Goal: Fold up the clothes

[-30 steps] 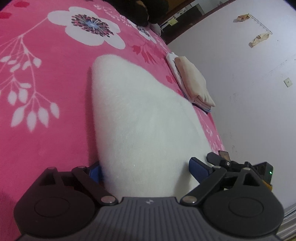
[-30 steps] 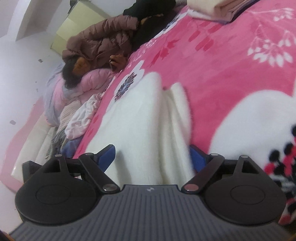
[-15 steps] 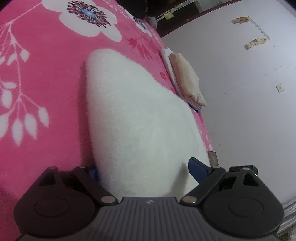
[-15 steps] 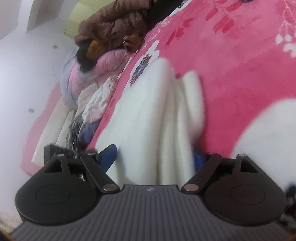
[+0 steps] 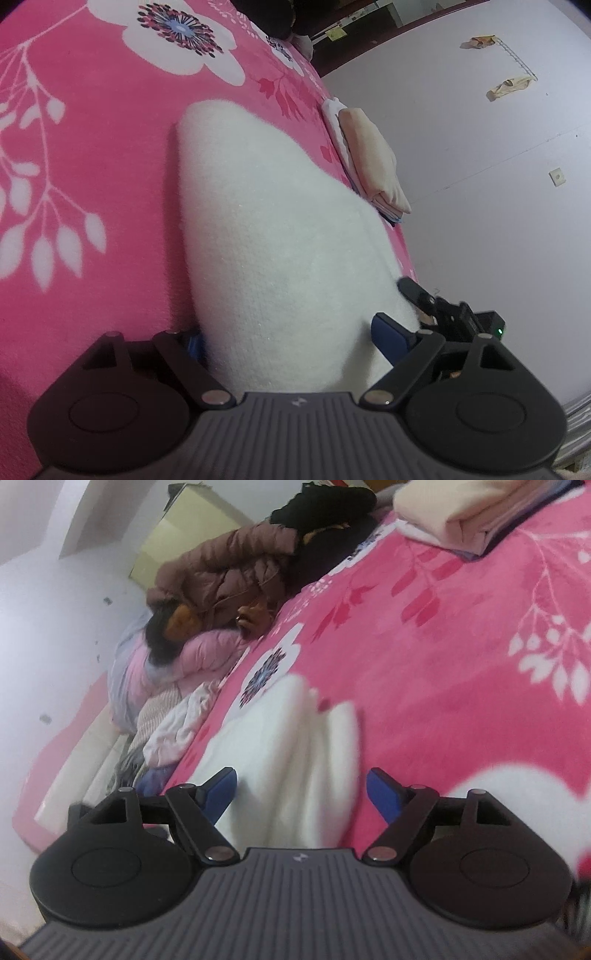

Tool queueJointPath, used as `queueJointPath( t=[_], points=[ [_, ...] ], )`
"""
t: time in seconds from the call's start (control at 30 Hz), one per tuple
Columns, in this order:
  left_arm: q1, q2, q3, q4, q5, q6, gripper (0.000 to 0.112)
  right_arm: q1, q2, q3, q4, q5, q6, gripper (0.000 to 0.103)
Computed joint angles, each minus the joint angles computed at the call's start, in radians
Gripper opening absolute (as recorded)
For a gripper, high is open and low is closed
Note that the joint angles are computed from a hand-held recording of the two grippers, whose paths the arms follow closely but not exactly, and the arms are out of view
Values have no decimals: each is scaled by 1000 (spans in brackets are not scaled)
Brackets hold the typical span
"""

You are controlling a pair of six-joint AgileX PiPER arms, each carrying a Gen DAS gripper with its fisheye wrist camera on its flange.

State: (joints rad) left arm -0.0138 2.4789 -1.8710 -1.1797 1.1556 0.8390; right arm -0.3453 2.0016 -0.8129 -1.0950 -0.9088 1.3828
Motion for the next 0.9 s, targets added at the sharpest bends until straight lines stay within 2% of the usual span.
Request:
queueJointPath(
  t=[0.13,0.23,0.5,0.6,0.77,0.9],
  points=[
    [-1,-6,19,-13,-10,24,88,32,36,-34,3,9,-56,84],
    [-1,-9,29,-22,-16,39,88,27,30,-18,-46,-13,-52,85],
    [-1,-20,58,-36,-27,66,88,7,-13,-22,-306,-66,79,86],
    [-3,-18,56,-39,-28,67,88,1,-6,-27,-321,-96,73,86],
    [-3,-13,49,-36,-26,61,89,11,97,-160,-320,-149,145,85],
    [-3,-16,56,-43,-30,68,89,6,175,-206,-274,-229,134,85]
  ],
)
